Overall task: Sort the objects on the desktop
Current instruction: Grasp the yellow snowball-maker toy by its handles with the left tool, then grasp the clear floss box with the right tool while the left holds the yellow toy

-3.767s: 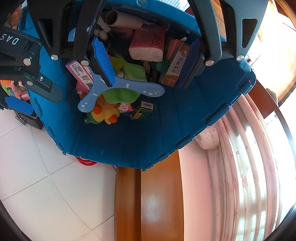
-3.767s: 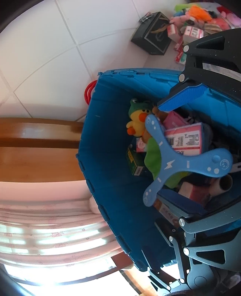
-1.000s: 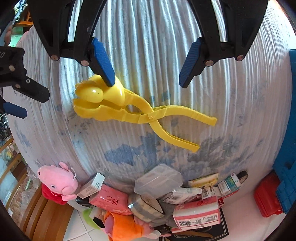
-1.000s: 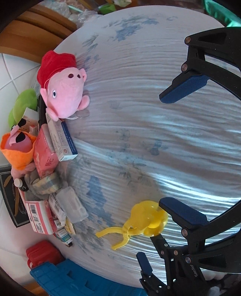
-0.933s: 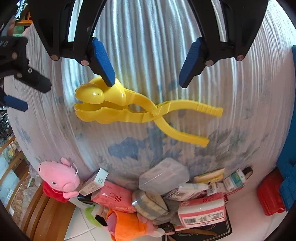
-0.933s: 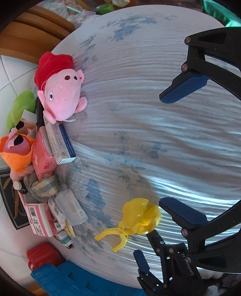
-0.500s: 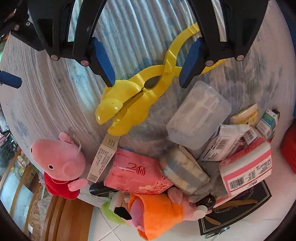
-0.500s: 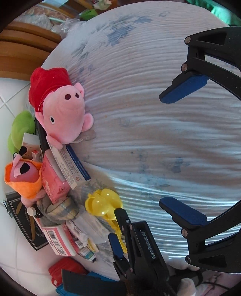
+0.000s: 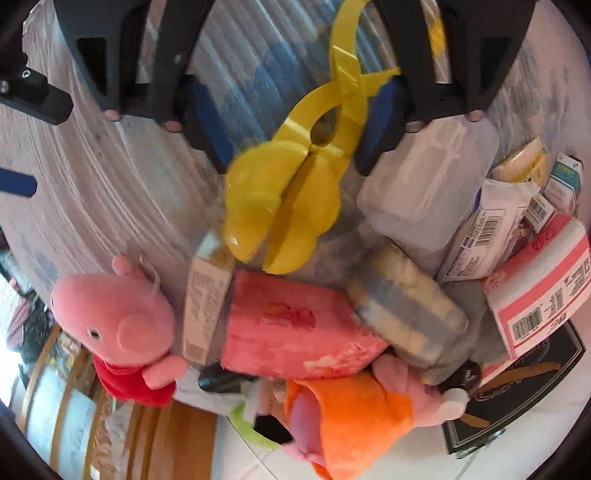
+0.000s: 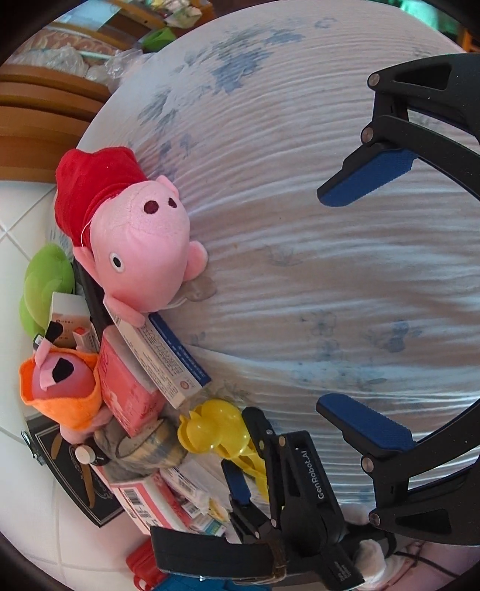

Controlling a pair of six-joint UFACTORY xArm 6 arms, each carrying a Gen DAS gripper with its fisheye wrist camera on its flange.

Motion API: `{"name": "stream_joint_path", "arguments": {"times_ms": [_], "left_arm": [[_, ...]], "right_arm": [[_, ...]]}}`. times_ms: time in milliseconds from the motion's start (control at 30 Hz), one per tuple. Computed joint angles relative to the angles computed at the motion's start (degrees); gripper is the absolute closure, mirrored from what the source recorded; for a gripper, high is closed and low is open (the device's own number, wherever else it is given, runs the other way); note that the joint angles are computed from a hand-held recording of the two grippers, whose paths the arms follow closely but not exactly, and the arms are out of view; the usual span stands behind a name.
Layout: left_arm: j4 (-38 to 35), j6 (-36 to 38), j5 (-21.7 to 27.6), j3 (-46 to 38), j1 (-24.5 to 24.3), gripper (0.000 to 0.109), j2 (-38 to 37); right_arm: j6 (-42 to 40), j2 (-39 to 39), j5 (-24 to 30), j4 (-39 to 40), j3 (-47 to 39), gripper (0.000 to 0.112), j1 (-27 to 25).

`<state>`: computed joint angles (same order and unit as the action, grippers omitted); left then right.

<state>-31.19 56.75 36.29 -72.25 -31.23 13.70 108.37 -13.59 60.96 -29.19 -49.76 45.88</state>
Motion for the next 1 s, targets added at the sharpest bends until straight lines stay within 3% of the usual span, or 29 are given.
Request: {"name": "stream_joint_path", "arguments": {"times_ms": [33,67,167,367,467,633,733,767,800,867,1000], "left_arm": [[-0.1,-0.5,0.3,-0.6,0.5,0.073,0.2],[0.8,-1.7,1.4,-1.1,1.0,0.076,0.2],[1.6,-2.9,0.7,0.6,3.5,0.076,-1.9],[2.5,-4.7,-1.7,3.8,11.0,0.076,-6.3],[4.2,-7.0,-4.2,2.9,14.1,0.076,-6.0],[10.1,-13.3,-7.6,-1.9,17.8,0.076,-0.6],[10.4,-15.4,-5.0,-7.1,19.7,0.076,4.0],[10.5,-16.4,-4.0,-8.3,19.7,0.076,5.1],[9.6,-16.2,-0.7,-10.9,20.7,0.076,6.7],[8.0,-16.7,4.6,-15.2,22.3,0.076,9.6],[8.4,-17.5,4.1,-17.3,23.5,0.075,12.1]], "right_arm": [[-0.1,0.1,-0.3,-0.1,-0.1,0.010,-0.4],[-0.1,0.1,-0.5,-0.5,-0.1,0.010,-0.6],[-1.3,1.6,-2.9,-2.3,-1.5,0.011,-2.0],[-11.0,10.2,-12.0,-2.9,-8.7,0.038,-5.8],[-16.0,15.6,-14.8,-1.6,-13.9,0.038,-6.9],[-22.7,23.3,-19.1,-0.4,-22.1,0.038,-8.7],[-26.8,28.9,-19.6,1.0,-28.6,0.034,-9.6],[-27.4,30.1,-19.6,1.3,-30.0,0.026,-9.6],[-28.4,32.0,-19.4,1.7,-32.0,0.018,-9.8],[-30.0,34.9,-18.6,2.4,-35.3,0.011,-10.0],[-33.1,38.7,-20.1,4.5,-38.6,0.009,-10.8]]}}
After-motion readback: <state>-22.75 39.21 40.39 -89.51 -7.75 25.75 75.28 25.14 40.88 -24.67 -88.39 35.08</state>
